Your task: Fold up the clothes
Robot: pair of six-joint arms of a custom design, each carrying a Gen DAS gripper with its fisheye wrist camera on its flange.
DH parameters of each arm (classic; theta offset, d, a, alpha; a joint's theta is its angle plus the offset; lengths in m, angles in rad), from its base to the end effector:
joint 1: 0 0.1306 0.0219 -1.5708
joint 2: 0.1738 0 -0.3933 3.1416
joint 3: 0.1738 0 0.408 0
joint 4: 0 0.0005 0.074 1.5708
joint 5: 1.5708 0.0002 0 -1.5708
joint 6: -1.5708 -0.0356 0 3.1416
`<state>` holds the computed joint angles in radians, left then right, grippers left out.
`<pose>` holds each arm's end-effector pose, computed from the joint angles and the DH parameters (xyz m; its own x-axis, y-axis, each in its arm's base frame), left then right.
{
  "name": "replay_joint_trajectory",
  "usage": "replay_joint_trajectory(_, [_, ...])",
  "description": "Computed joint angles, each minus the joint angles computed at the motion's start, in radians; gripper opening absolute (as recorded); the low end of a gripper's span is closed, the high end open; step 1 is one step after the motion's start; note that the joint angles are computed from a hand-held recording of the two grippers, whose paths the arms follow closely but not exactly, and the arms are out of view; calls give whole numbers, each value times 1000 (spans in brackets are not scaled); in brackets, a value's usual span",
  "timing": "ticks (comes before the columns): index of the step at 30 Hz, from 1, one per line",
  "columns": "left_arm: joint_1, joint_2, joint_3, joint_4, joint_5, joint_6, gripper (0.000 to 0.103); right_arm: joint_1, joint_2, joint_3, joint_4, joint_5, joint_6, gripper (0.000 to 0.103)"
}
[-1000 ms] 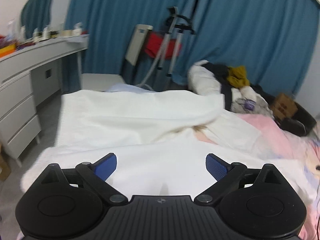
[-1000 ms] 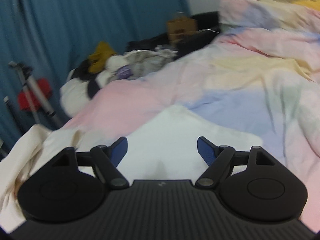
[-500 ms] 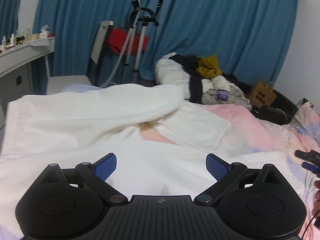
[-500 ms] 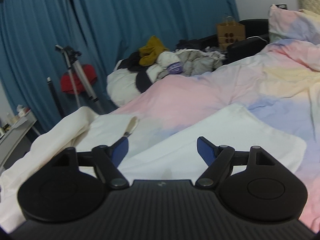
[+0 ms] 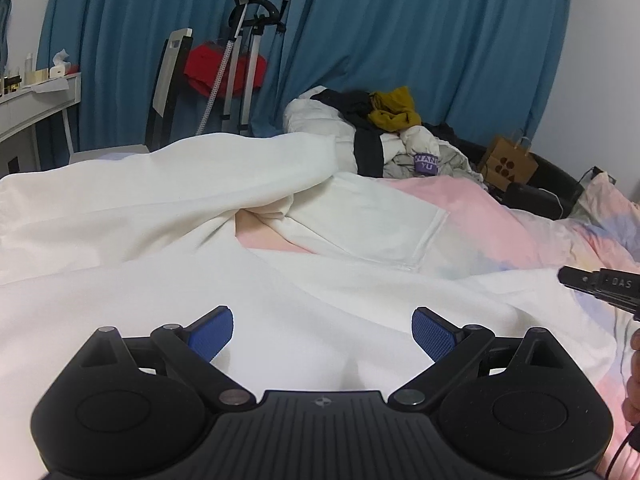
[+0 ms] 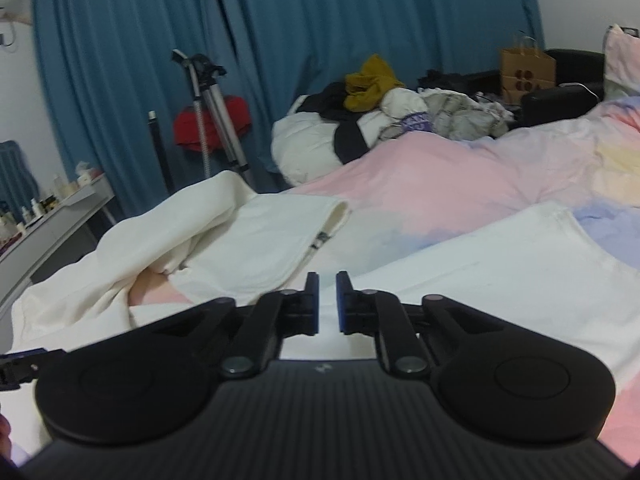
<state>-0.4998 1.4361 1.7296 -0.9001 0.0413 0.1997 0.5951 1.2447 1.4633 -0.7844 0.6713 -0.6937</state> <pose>0.4535 -0.2499 0.5790 -0.5913 0.0971 -0.8006 0.3993 0.8978 -0.1861 0.3824 0.2315 0.5530 -0.3440 0.3717 -0.8623 0.2807 0.9170 0.2834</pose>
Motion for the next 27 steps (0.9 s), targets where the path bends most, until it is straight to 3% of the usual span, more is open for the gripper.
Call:
replay_joint_trajectory(8, [8,-24,-18,8,14,21,98,19,59,27,2,-55,-20,8])
replay_joint_trajectory(17, [59,-3,-28,19,-5,86,98,-49,192,154,-29,-153,-44,13])
replay_joint_trajectory(20, [92,16,-28,24,54,121,98,-79,280,245,-40,-202,-24,35])
replay_joint_trajectory(22, [118,28,-34,35,114,155,99,-97,337,289,-33,-239,-51,60])
replay_joint_trajectory(24, [139,48,-32,40,145,181,99,-111,396,342,-52,-260,-89,62])
replay_joint_trajectory(27, [158,85,-20,43,161,177,99,-131,498,453,-152,-309,-127,64])
